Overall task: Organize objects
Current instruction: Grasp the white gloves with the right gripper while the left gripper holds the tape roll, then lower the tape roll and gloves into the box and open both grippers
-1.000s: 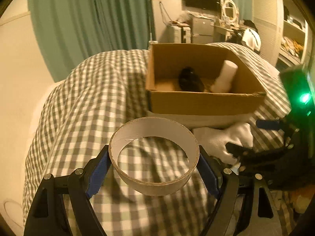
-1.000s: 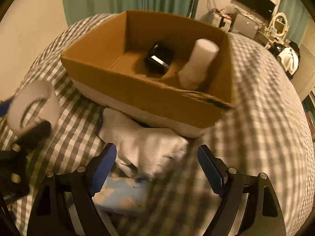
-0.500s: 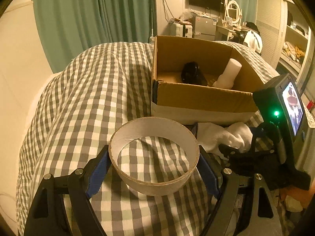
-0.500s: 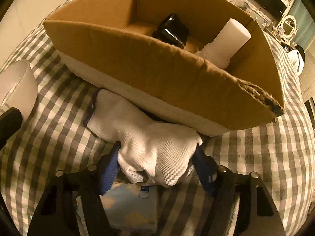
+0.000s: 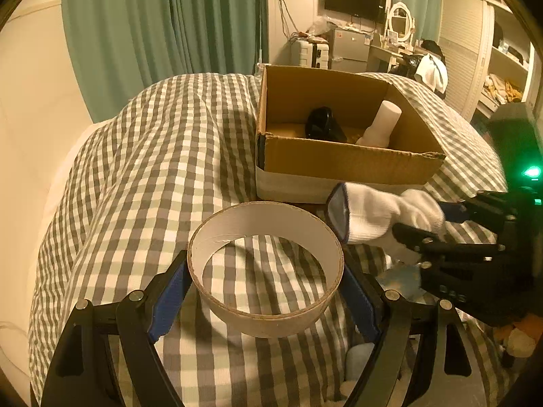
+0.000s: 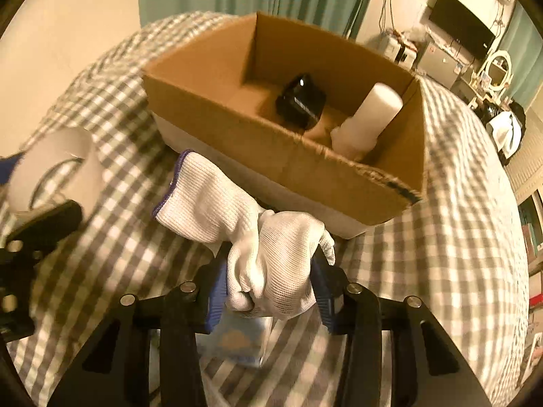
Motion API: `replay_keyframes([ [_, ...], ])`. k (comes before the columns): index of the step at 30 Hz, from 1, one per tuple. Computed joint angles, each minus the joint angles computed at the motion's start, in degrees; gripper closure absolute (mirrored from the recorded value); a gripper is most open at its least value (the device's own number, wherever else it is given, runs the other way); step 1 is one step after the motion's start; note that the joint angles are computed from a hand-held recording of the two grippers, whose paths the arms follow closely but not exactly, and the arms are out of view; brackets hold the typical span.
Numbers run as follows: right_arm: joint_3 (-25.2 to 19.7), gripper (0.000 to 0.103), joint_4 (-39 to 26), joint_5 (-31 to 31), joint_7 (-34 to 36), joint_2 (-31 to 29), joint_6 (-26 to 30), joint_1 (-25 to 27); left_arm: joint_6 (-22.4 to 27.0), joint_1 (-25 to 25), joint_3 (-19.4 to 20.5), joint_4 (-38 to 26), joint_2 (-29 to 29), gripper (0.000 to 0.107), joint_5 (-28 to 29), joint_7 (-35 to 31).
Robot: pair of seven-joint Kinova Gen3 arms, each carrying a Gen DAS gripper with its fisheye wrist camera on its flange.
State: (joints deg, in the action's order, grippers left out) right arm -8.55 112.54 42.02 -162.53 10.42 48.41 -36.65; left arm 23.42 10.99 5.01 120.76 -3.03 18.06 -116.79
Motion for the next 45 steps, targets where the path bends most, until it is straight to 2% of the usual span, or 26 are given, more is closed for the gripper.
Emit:
replay_keyframes([
  [9, -3.2, 0.059, 0.5, 3.2, -5.8, -4.7, 5.4, -3.5, 2.4, 1.3, -2.3, 0.4, -4.7, 0.023, 3.7, -3.1],
  [12, -5.2, 0.059, 0.4, 2.3, -5.0, -8.5, 5.3, -1.9, 2.8, 1.5, -2.9, -0.3, -6.1, 0.023, 4.4, -2.9],
  [17, -8.4, 0.059, -1.7, 5.7, -5.8, -11.5, 10.6, -2.1, 4.2, 2.4, -4.3, -2.8, -6.7, 0.023, 6.7, -4.8],
  [24, -9.3, 0.059, -5.2, 8.0, -3.0, -13.2, 13.3, 0.6, 4.7, 2.2, -3.4, -8.9, -4.6, 0.023, 7.6, -6.4],
  [30, -7.8, 0.059, -7.2, 8.6, 0.6, -12.7, 11.2, 3.8, 1.2, 2.3, -0.5, -12.9, 0.0, 0.023, 6.7, -5.6],
  [34, -5.3, 0.059, -7.4, 7.8, 3.3, -12.5, 7.1, 7.1, 1.8, 1.7, 1.0, -15.9, 4.3, 0.023, 8.4, -6.8],
  [40, -1.7, 0.059, -6.2, 4.0, 8.6, -10.8, -0.9, 12.3, 0.8, 2.3, 3.8, -20.2, 11.2, 0.023, 1.4, -0.6],
  [45, 0.6, 0.059, -4.9, -1.0, 12.5, -8.6, -7.4, 15.5, -1.6, 2.9, 5.4, -21.3, 15.0, 0.023, -2.6, 1.6],
])
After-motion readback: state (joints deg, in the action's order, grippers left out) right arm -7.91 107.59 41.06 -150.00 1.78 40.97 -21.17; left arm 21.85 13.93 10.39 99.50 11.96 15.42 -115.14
